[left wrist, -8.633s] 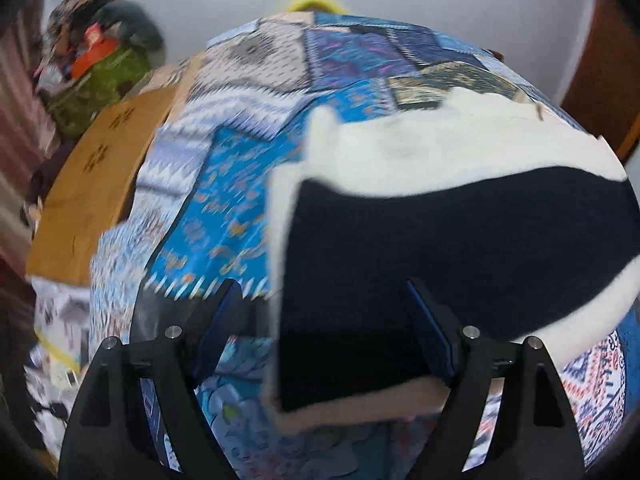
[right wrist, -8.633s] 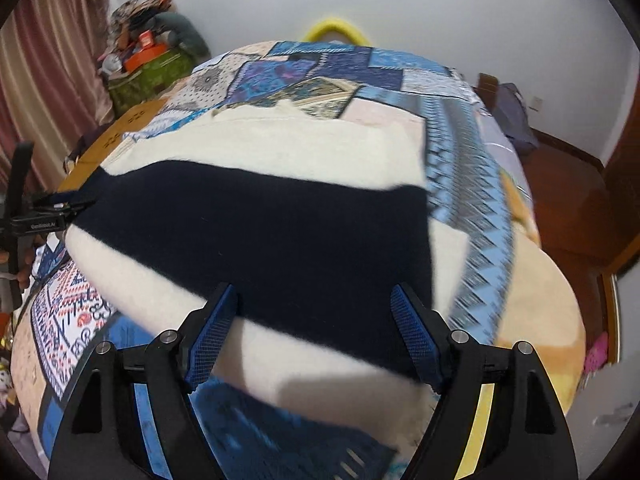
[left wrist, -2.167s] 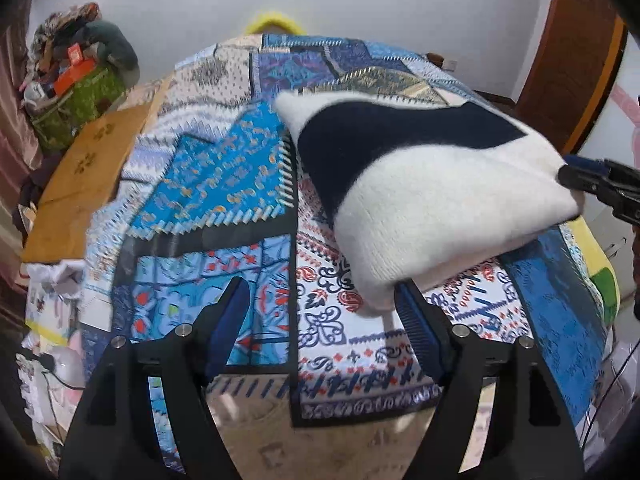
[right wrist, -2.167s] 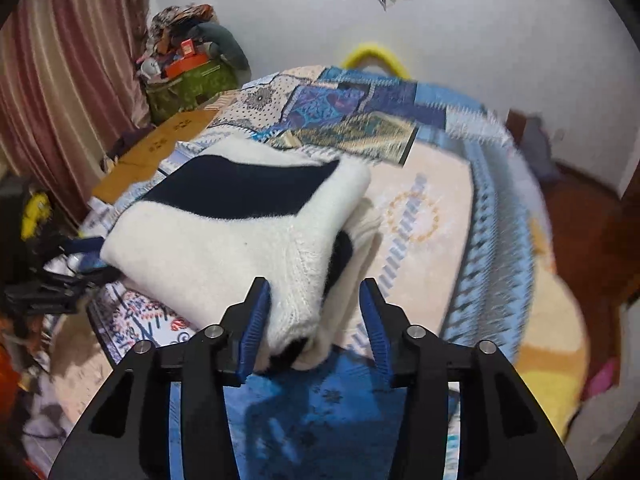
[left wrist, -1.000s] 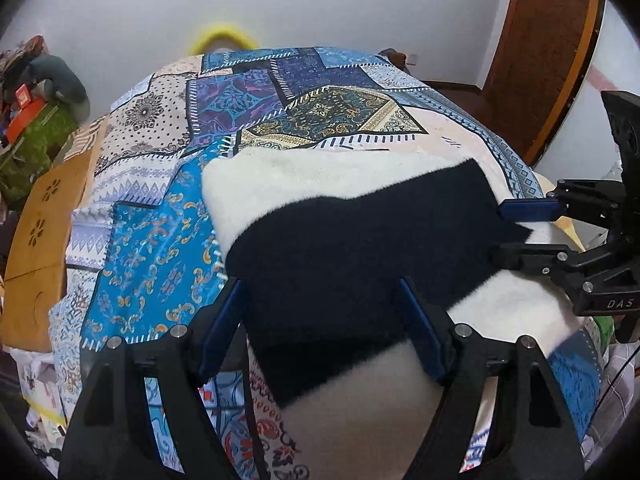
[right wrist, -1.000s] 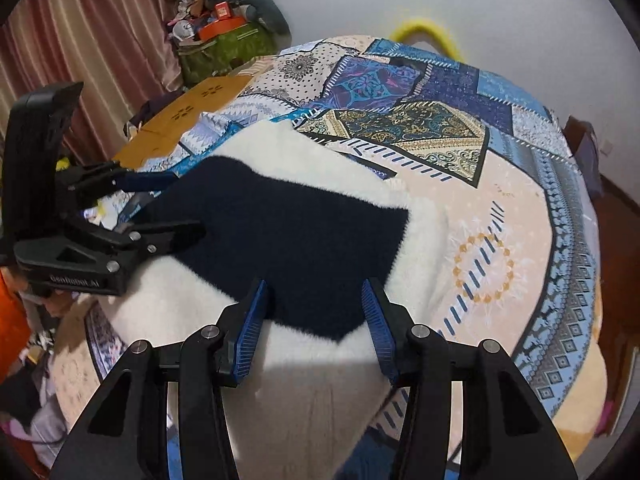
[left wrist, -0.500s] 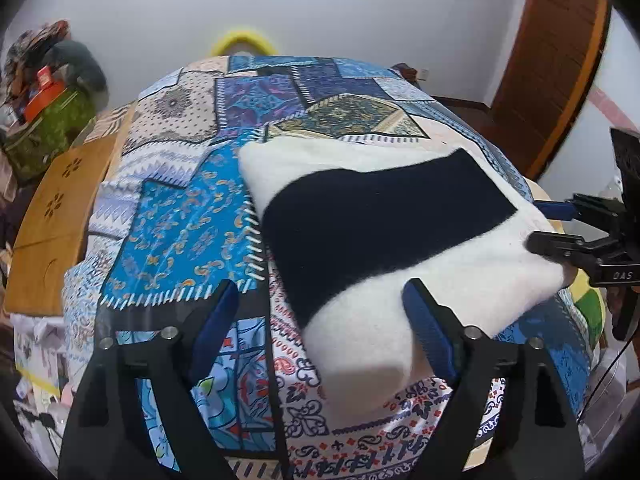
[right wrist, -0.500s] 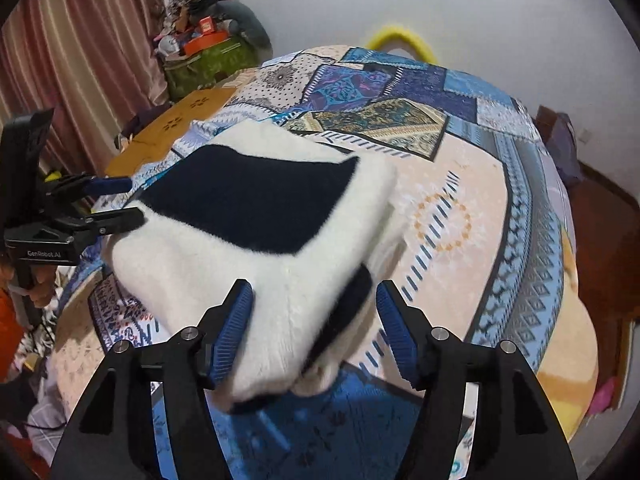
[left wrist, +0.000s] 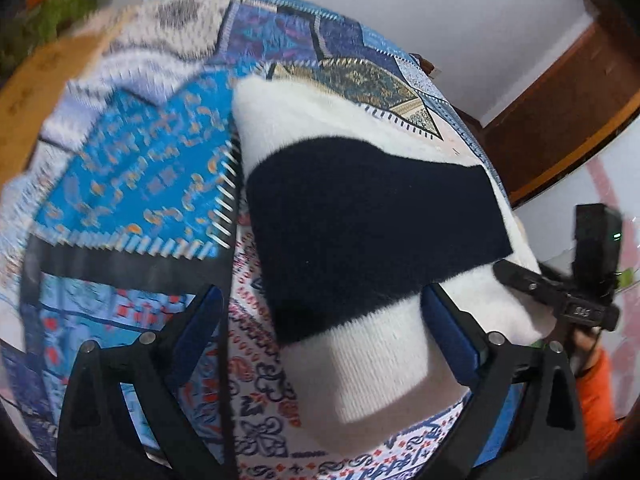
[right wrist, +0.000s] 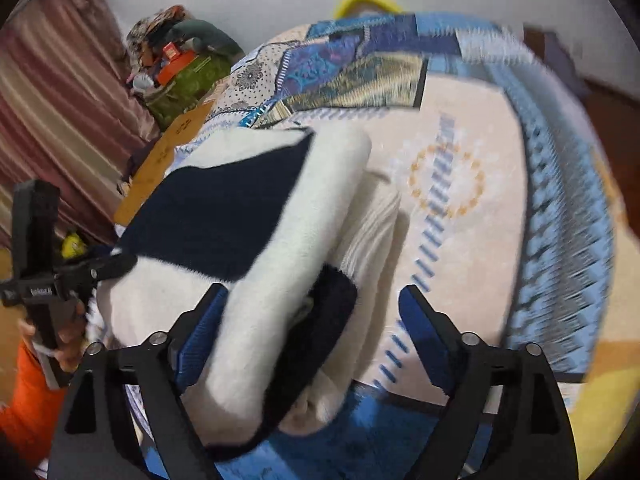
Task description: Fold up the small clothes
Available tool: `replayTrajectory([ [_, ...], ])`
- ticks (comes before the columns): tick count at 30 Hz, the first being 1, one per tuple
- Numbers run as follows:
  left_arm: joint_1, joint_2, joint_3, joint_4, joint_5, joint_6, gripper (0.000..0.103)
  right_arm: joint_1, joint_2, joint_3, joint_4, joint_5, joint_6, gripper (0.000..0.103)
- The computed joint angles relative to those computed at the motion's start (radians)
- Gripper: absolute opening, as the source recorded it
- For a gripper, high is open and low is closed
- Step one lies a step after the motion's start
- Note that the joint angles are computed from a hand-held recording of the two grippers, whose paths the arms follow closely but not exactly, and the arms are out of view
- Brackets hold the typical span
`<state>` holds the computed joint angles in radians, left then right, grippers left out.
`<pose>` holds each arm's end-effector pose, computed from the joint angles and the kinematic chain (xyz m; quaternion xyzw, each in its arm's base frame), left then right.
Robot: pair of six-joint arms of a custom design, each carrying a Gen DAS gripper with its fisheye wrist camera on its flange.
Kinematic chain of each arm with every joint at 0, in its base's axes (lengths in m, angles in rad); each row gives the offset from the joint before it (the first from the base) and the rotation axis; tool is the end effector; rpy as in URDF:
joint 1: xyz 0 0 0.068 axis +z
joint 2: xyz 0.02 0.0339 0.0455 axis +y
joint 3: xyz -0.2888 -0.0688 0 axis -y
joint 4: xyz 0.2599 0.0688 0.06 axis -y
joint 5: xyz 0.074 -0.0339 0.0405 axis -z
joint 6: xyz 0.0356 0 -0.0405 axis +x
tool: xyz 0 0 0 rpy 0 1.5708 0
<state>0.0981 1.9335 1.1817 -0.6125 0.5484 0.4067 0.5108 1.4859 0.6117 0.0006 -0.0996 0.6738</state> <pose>0.3747 0.0182 0.1477 0.1747 0.9419 -0.2360 0.1633 0.2413 0.1393 0.1565 0.0595 0.9370 0.2293 0.2569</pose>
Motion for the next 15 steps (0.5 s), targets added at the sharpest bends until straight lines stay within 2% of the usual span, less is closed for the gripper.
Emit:
replayTrajectory([
  [6, -0.022, 0.084, 0.084, -0.089, 0.049, -0.001, 0.101, -0.045, 0.11, -0.03, 0.195, -0.151, 0.081, 0.087],
  [7, -0.027, 0.1, 0.099, -0.107, 0.062, -0.001, 0.099, -0.046, 0.124, -0.03, 0.216, -0.162, 0.09, 0.088],
  [8, -0.032, 0.118, 0.115, -0.129, 0.08, -0.001, 0.092, -0.045, 0.128, -0.031, 0.23, -0.166, 0.095, 0.087],
  [9, -0.035, 0.132, 0.131, -0.153, 0.1, -0.002, 0.091, -0.044, 0.13, -0.03, 0.235, -0.167, 0.096, 0.084],
  [13, -0.041, 0.087, 0.106, -0.123, 0.098, -0.017, 0.078, -0.028, 0.087, -0.024, 0.205, -0.153, 0.091, 0.053],
  [15, -0.04, 0.046, 0.086, -0.117, 0.091, -0.001, 0.072, -0.012, 0.058, -0.012, 0.163, -0.121, 0.079, 0.046],
])
